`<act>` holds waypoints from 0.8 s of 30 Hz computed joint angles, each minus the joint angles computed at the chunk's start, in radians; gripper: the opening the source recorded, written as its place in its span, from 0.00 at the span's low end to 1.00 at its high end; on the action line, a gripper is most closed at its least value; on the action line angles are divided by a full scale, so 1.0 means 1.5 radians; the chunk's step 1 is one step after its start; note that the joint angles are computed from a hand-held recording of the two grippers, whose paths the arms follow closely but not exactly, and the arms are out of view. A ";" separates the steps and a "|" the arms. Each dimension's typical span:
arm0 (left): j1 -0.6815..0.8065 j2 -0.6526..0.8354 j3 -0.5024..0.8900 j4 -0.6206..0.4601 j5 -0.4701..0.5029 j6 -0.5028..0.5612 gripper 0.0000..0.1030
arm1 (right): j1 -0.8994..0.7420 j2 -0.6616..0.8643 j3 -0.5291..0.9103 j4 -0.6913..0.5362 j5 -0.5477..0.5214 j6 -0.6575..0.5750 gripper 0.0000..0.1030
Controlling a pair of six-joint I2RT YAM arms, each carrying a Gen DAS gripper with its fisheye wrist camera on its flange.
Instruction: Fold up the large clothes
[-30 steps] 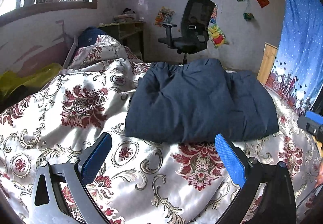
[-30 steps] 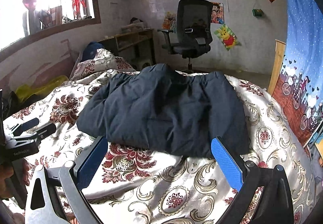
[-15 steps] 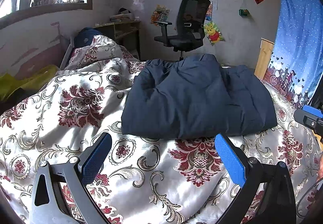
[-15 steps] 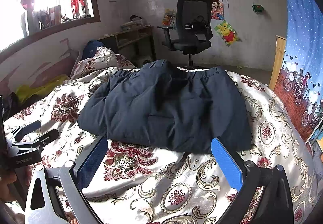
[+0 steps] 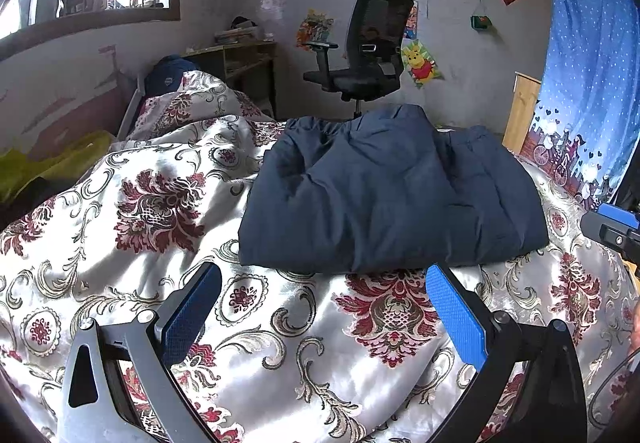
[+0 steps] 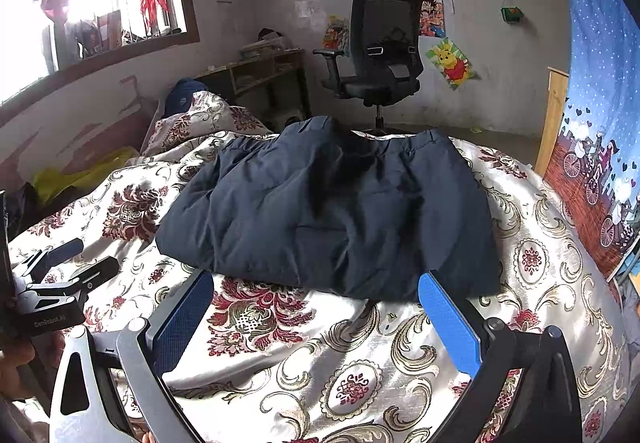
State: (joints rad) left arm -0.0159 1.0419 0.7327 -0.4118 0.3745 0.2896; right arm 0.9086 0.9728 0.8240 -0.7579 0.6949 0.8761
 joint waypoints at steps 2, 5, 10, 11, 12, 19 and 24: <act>0.000 0.002 0.001 -0.001 -0.001 0.002 0.98 | 0.000 0.000 0.000 -0.001 0.000 0.001 1.00; 0.001 0.006 0.002 -0.002 -0.002 0.005 0.98 | 0.001 0.000 0.000 -0.001 0.000 0.001 1.00; 0.004 0.008 0.001 -0.001 -0.001 0.010 0.98 | 0.001 0.002 0.001 -0.001 0.001 0.002 1.00; 0.005 0.010 0.002 -0.001 -0.001 0.012 0.97 | 0.001 0.003 0.002 -0.001 0.001 0.002 1.00; 0.005 0.012 0.003 -0.003 -0.002 0.014 0.98 | 0.001 0.004 0.003 -0.002 0.000 0.003 1.00; 0.012 0.009 0.005 -0.014 0.002 0.009 0.98 | 0.004 0.007 0.005 -0.003 0.001 0.005 1.00; 0.003 0.002 0.000 -0.010 -0.017 0.009 0.98 | 0.017 0.012 0.003 -0.003 0.005 0.013 1.00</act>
State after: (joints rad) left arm -0.0115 1.0448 0.7321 -0.4275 0.3488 0.3033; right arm 0.9345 0.9903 0.8281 -0.7618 0.7020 0.8950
